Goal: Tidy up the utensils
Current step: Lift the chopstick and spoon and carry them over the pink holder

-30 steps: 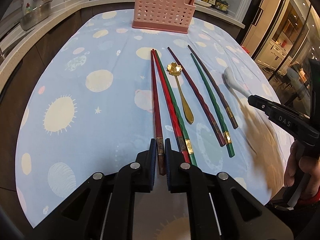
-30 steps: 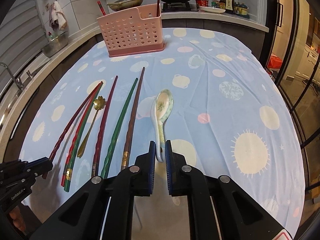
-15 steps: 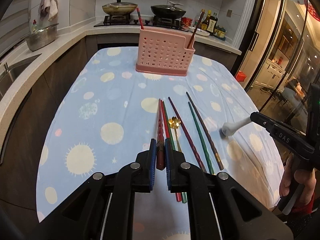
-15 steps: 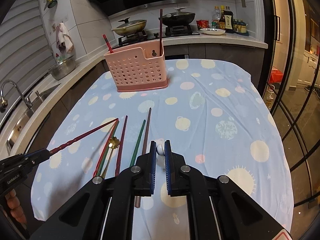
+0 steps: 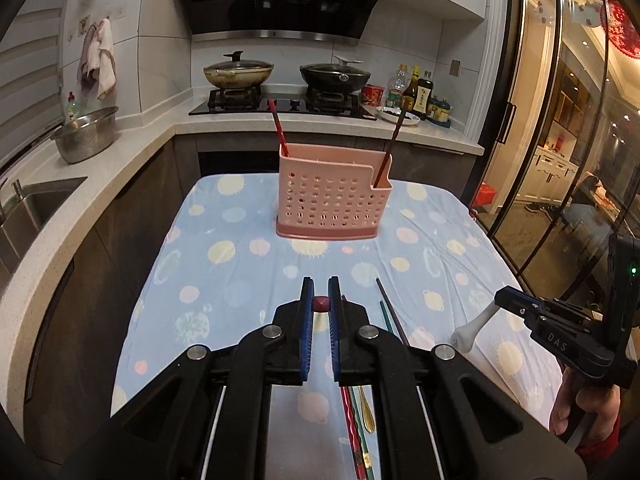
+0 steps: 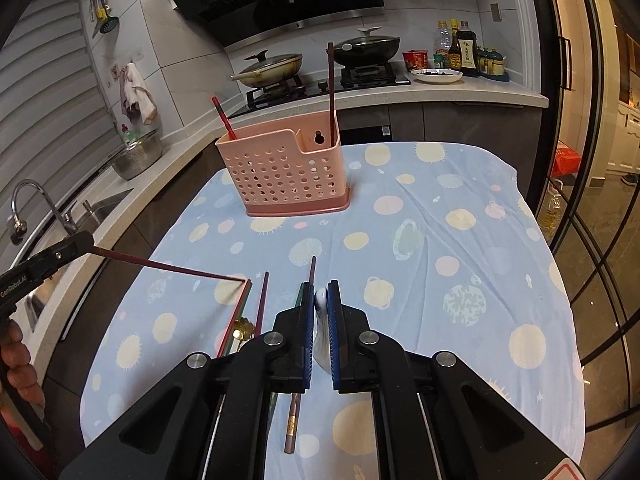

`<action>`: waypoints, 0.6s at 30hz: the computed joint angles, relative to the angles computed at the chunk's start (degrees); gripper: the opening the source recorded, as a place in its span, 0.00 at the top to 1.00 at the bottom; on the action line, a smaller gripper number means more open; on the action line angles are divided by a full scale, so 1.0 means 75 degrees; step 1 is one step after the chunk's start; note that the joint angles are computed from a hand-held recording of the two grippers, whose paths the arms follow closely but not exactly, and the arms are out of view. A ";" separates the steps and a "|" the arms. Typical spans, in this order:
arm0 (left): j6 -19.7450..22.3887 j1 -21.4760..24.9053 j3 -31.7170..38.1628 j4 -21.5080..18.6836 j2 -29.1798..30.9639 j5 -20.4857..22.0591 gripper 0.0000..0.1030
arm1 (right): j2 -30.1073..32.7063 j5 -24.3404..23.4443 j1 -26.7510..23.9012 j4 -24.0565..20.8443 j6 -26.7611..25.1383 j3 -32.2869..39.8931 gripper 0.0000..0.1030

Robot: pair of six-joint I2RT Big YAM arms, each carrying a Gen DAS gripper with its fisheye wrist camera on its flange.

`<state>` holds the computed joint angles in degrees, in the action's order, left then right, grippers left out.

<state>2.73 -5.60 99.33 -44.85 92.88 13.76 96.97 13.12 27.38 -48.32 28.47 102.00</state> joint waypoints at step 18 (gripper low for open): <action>-0.0047 -0.0098 0.3952 -0.0423 0.2079 -0.0245 0.93 | 0.2628 -0.0660 -0.0565 -0.1426 -0.0993 0.5078 0.94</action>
